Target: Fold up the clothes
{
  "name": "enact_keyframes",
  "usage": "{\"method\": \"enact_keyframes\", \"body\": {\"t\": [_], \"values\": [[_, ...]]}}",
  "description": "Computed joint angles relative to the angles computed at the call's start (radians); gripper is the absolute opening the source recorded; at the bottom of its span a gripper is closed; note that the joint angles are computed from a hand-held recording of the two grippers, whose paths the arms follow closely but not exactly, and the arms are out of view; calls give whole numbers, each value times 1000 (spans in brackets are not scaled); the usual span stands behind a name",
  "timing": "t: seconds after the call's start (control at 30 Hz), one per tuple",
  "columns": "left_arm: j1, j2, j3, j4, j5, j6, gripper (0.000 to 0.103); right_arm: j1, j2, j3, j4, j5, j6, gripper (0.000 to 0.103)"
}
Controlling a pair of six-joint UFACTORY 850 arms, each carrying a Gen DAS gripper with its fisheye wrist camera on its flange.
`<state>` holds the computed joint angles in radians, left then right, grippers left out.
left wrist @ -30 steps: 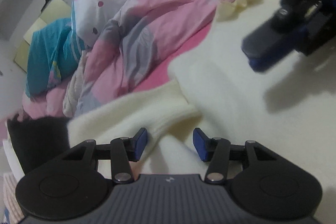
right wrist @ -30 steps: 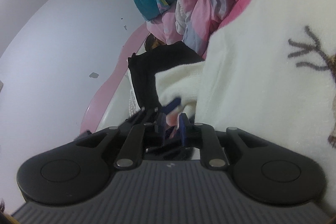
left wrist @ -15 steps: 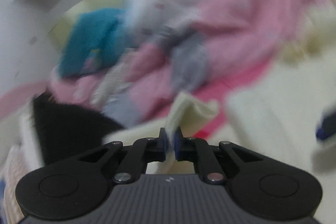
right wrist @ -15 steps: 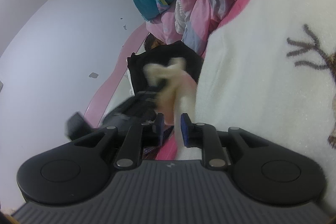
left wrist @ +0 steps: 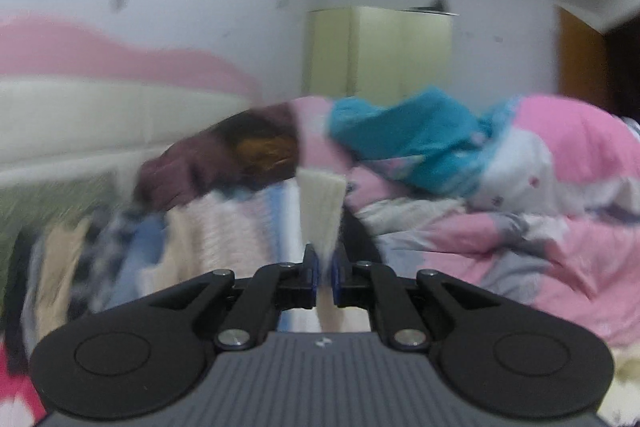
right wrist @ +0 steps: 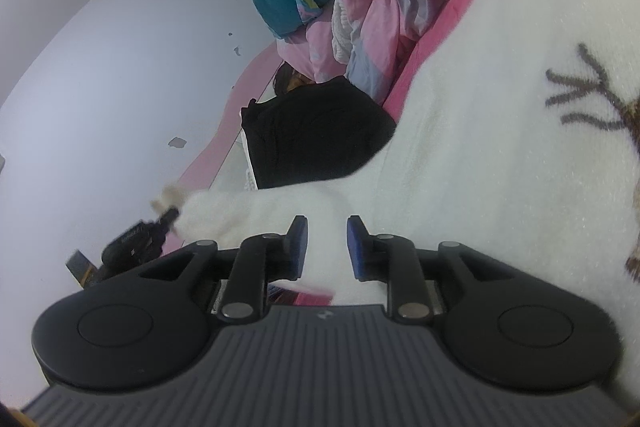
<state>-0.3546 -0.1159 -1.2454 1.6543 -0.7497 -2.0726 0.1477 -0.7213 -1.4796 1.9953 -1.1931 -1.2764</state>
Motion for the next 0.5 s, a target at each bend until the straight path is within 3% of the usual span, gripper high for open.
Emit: {"method": "enact_keyframes", "body": {"t": [0.13,0.5], "values": [[32,57,76,-77,30,-54,7,0,1,1,-3,1,-1,22],[69,63,268,-103,-43,-237,7,0,1,0,-8,2,0,24]]}}
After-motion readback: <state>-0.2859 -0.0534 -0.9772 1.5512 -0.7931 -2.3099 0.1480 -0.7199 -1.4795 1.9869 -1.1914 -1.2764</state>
